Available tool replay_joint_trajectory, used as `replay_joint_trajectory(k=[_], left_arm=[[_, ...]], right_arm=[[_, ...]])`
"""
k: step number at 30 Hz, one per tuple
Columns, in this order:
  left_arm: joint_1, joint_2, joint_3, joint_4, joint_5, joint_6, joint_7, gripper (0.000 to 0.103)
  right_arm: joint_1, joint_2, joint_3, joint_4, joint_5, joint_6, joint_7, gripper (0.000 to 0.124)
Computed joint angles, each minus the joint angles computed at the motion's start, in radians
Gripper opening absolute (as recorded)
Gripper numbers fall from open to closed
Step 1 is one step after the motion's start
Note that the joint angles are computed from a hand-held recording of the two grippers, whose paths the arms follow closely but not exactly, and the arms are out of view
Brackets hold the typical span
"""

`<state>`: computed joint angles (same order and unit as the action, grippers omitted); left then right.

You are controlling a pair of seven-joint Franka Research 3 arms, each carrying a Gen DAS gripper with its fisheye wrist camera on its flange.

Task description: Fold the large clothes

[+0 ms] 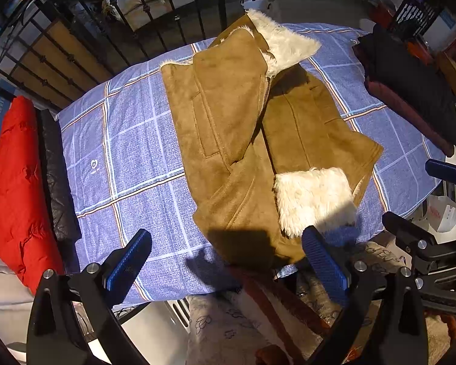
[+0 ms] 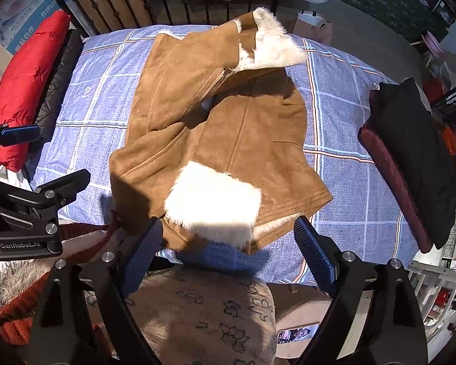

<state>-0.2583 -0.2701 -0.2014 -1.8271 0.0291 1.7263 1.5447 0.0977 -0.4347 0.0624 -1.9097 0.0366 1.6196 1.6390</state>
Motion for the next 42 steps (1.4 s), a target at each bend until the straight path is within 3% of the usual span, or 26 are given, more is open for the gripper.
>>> replay_joint_trajectory(k=[42], left_arm=[[0.011, 0.004, 0.006, -0.004, -0.016, -0.033, -0.032, 0.097]], right_arm=[[-0.001, -0.002, -0.006, -0.014, 0.013, -0.010, -0.010, 0.087]])
